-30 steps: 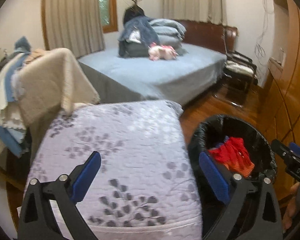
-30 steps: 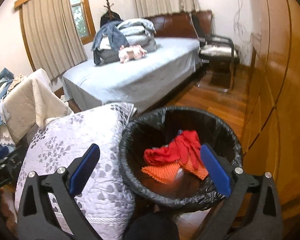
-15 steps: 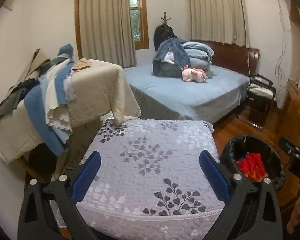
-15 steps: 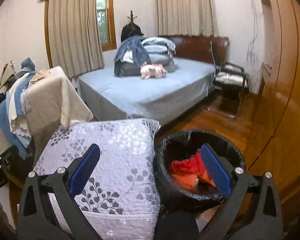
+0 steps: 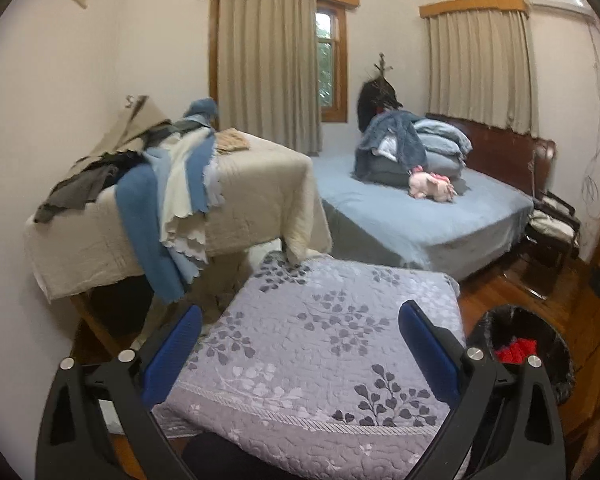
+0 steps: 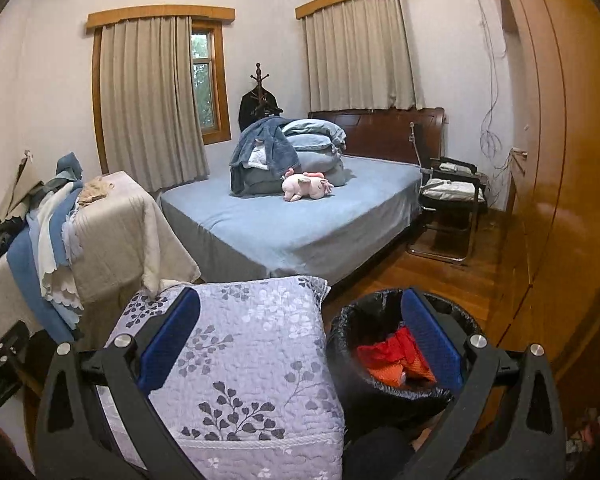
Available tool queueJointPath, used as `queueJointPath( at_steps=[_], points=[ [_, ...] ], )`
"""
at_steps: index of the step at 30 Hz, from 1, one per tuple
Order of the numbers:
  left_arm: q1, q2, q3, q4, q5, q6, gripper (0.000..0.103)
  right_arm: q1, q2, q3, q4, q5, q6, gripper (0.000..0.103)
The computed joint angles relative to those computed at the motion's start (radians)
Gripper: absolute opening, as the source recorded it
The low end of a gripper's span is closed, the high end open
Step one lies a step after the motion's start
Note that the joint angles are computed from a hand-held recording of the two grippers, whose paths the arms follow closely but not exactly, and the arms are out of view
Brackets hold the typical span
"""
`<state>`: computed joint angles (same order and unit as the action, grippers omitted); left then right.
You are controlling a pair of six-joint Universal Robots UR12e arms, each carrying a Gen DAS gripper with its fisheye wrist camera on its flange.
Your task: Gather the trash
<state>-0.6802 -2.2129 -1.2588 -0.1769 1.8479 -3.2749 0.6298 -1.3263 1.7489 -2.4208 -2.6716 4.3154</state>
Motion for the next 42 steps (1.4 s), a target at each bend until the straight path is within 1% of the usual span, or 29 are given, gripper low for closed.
queueJointPath(
  at_steps=[4,6,9,12,13,15,16,19,25,35,42],
  points=[
    [0.000,0.021,-0.031,0.029,0.038,-0.008,0.097,0.007,-0.001,-0.006,0.025,0.008,0.017,0.098],
    [0.001,0.027,-0.038,0.037,0.040,-0.013,0.097,0.011,-0.001,-0.010,0.026,0.016,0.011,0.098],
    [0.006,0.042,-0.059,0.042,0.028,-0.024,0.097,0.021,0.004,-0.020,0.037,0.007,0.016,0.098],
    [0.005,0.051,-0.072,0.062,0.041,-0.023,0.097,0.027,0.009,-0.028,0.035,0.000,0.013,0.098],
    [0.006,0.056,-0.078,0.067,0.035,-0.025,0.097,0.028,0.010,-0.029,0.032,0.000,0.008,0.098],
    [0.014,0.067,-0.089,0.066,0.000,-0.041,0.097,0.029,0.010,-0.028,0.025,-0.001,0.000,0.098],
    [0.016,0.070,-0.092,0.068,-0.003,-0.051,0.097,0.030,0.011,-0.029,0.024,-0.001,-0.003,0.098],
    [0.016,0.068,-0.090,0.078,0.025,-0.051,0.097,0.031,0.014,-0.032,0.022,-0.001,-0.005,0.098],
    [0.018,0.071,-0.093,0.081,0.024,-0.054,0.097,0.032,0.015,-0.031,0.021,-0.001,0.000,0.098],
    [0.013,0.067,-0.090,0.090,0.031,-0.026,0.097,0.026,0.001,-0.012,0.024,0.004,0.015,0.098],
    [0.008,0.062,-0.081,0.081,0.036,-0.015,0.097,0.022,-0.010,-0.001,0.049,0.006,0.047,0.098]
  ],
)
